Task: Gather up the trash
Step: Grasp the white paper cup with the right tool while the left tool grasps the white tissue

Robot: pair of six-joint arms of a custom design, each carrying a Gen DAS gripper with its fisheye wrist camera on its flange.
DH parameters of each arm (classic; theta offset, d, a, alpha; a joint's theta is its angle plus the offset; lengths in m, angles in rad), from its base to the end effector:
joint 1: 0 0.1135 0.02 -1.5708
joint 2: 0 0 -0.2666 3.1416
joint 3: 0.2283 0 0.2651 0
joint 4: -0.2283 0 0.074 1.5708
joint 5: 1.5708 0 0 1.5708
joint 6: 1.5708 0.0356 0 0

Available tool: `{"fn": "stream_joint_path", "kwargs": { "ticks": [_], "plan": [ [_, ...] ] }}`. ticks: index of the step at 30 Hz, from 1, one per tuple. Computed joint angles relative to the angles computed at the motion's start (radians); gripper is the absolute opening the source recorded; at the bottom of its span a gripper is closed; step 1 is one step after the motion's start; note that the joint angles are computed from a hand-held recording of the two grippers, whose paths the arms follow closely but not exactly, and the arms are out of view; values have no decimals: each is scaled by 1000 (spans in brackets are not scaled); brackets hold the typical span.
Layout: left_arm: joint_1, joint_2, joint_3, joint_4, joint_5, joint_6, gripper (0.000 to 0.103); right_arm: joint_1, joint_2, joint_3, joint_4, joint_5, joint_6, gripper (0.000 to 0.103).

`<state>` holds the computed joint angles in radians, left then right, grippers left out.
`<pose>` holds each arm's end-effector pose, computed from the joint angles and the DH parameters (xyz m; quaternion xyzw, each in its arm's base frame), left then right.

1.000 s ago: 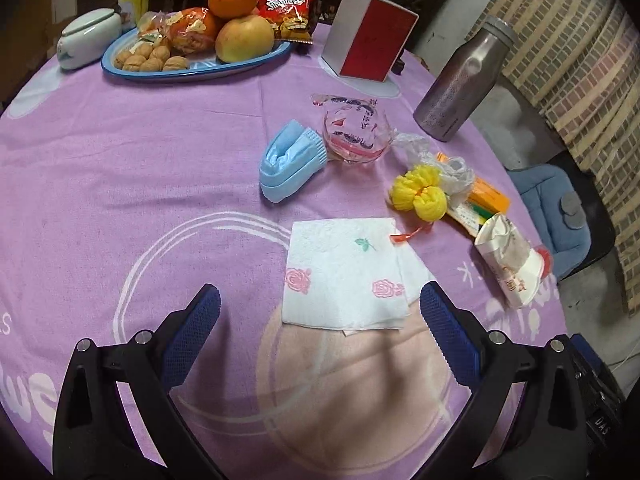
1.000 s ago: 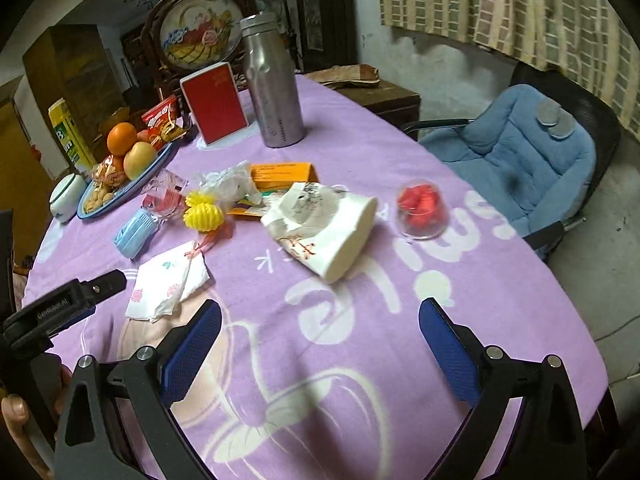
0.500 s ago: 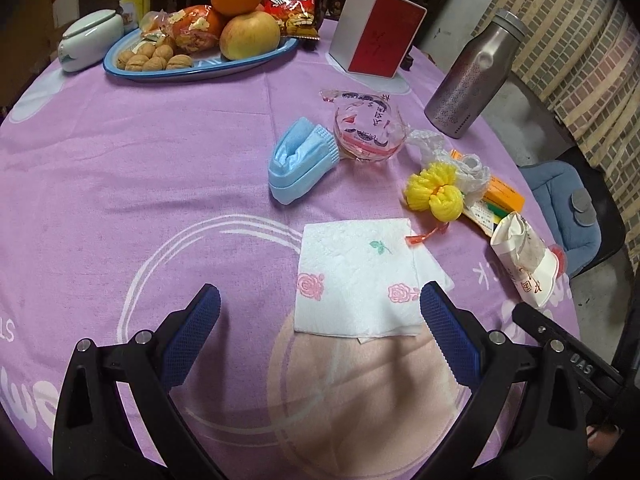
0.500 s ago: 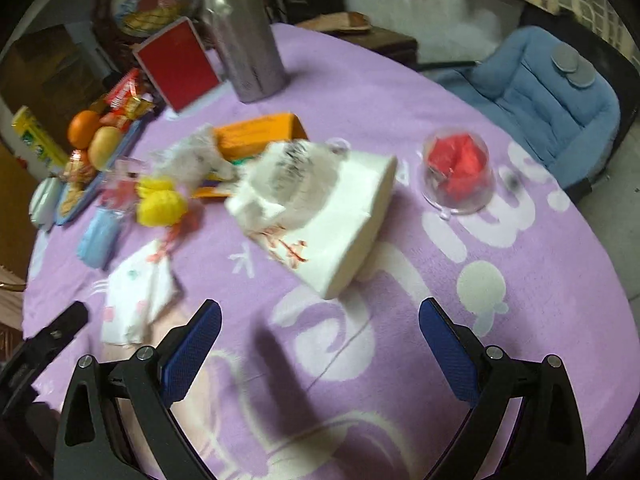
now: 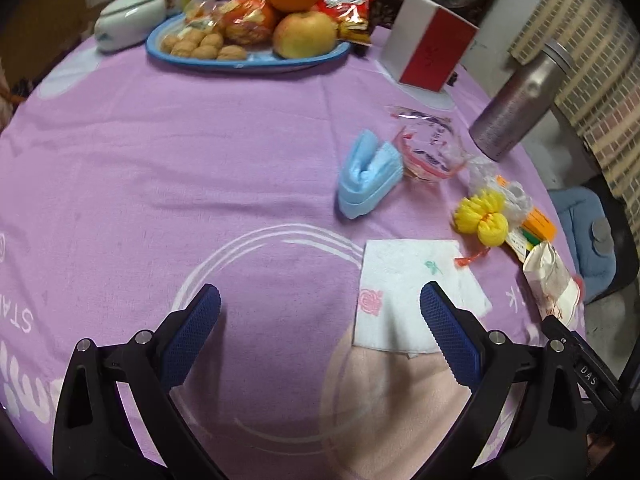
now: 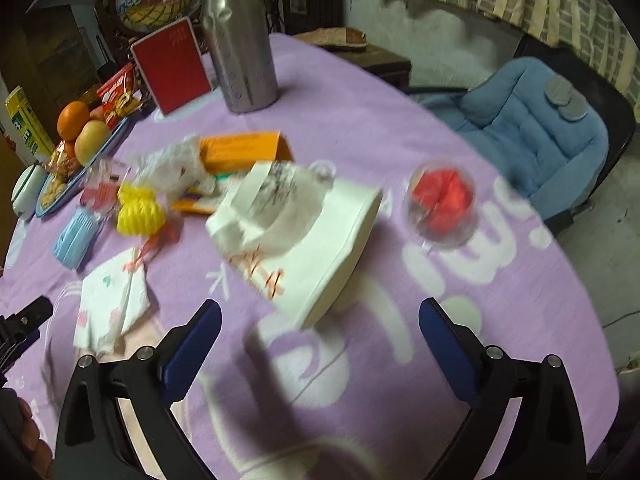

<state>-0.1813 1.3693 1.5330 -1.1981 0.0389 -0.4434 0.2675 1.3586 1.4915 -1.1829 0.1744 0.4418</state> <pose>0.2630 -0.0496 0.3818 -0.1209 0.9565 -0.0993 0.2464 0.2583 0.0644 0.3732 0.1061 0.9570 0.0101 0.2698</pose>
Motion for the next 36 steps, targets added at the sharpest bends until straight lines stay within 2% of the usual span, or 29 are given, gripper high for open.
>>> {"fn": "stream_joint_path", "kwargs": {
  "ticks": [5,10,12,15,16,17,20,22,25,27,28,29,30,31,36],
  "plan": [
    [-2,4,11,-13,-26,-7,97,21,57,43,25,48,-48,97],
    [-15,7,12,-25,-23,-5,97,34,68,51,68,20,-40,93],
    [-20,6,13,-22,-32,-8,97,31,42,30,103,-32,-47,82],
    [-25,6,14,-21,-31,-8,97,21,26,21,117,-112,-59,48],
    [-27,6,13,-22,-29,-7,97,13,26,18,122,-147,-61,32],
    [-27,7,13,-23,-27,-7,97,8,28,17,125,-177,-59,25],
    [-27,7,8,-21,-19,-6,97,-2,36,4,146,-224,-41,22],
    [-24,6,6,-18,-12,-4,97,-16,30,-21,191,-256,-14,24],
    [-17,7,3,-15,6,-4,97,-53,43,-52,250,-374,32,32],
    [-12,5,-1,-11,23,-4,97,-47,54,-56,270,-372,48,34],
    [-11,4,-3,-7,29,-4,97,-40,63,-50,271,-361,49,32],
    [-12,0,-8,3,37,-2,97,-27,74,-40,263,-348,41,18],
    [-14,-2,-12,10,42,2,97,-20,76,-37,262,-344,34,14],
    [-17,0,-12,14,44,5,97,-16,64,-44,275,-359,31,4],
    [-51,0,-24,44,55,25,97,27,-44,-61,258,-303,6,4]
  ]
}}
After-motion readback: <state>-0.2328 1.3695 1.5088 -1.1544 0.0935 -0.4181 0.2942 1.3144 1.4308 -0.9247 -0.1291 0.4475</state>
